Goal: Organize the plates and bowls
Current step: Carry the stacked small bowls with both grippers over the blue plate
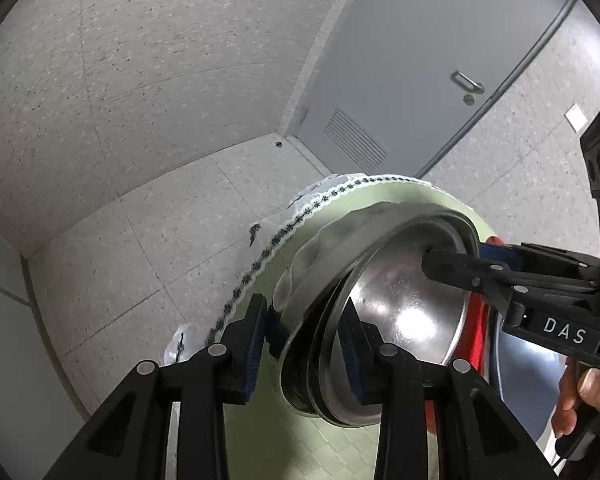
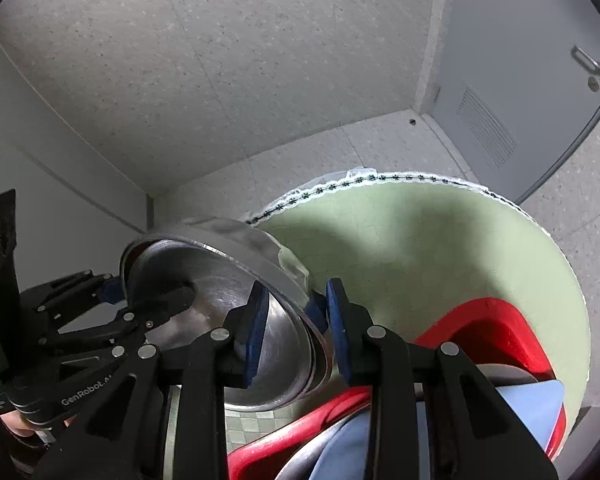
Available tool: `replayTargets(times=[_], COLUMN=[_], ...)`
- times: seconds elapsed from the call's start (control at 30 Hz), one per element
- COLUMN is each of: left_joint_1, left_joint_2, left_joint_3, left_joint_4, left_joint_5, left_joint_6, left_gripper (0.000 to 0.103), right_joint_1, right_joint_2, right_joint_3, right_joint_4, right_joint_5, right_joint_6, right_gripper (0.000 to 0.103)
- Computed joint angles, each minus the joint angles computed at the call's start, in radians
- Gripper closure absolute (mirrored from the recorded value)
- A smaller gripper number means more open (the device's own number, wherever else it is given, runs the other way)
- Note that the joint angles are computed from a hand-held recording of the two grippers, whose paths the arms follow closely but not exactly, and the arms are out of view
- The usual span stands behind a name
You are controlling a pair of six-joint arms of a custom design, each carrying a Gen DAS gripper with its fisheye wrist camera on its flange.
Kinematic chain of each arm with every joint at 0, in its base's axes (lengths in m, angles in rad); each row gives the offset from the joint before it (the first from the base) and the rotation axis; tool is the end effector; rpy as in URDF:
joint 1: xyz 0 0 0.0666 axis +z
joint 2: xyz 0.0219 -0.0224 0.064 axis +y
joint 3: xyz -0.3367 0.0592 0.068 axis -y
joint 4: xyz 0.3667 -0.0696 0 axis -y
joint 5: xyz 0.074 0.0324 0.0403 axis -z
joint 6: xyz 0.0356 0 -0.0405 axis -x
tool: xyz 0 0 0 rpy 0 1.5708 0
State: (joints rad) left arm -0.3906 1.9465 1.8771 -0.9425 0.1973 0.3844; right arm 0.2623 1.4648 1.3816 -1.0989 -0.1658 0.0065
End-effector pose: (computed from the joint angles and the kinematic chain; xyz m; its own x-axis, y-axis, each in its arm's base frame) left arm 0.5817 -0.2475 0.3010 -0.9028 -0.0259 -0.4292 0.1412 0.9249 -0.3529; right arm 0.4433 0.1247 0.3411 -0.8917 -0.2460 -0.3800 -0.3220 0.9348 0.1503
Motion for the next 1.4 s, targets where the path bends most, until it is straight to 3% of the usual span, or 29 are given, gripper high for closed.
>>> replayTargets(times=[0.3,0.47,0.67,0.97,1.13,1.4], left_joint_1=[-0.013,-0.006,0.000,0.009,0.008,0.017], left_joint_2=[-0.038,-0.005,0.039,0.071,0.075,0.089], left_joint_3=[-0.049,-0.013,0.044,0.071,0.081,0.113], left_joint_4=[0.011,-0.016,-0.038,-0.025,-0.056,-0.079], left_joint_5=[-0.033,-0.037,-0.021,-0.003,0.019,0.033], left_joint_6=[0.018,0.016,0.010,0.029,0.033,0.062], left_gripper=[0.072,0.072,0.075,0.073,0.068,0.069], right_joint_1=[0.018,0.037,0.011,-0.029,-0.038,-0.077], right_joint_2=[0.002,0.078,0.199,0.294,0.313,0.298], right_joint_3=[-0.001,0.077,0.198,0.266,0.276,0.251], right_joint_4=[-0.017,-0.069,-0.150,-0.220,-0.275,-0.278], right_joint_5=[0.027,0.039,-0.017,-0.106,-0.140,-0.232], right_joint_6=[0.066,0.159,0.210,0.205,0.229,0.165], right_gripper=[0.074,0.072,0.069,0.064,0.061,0.069])
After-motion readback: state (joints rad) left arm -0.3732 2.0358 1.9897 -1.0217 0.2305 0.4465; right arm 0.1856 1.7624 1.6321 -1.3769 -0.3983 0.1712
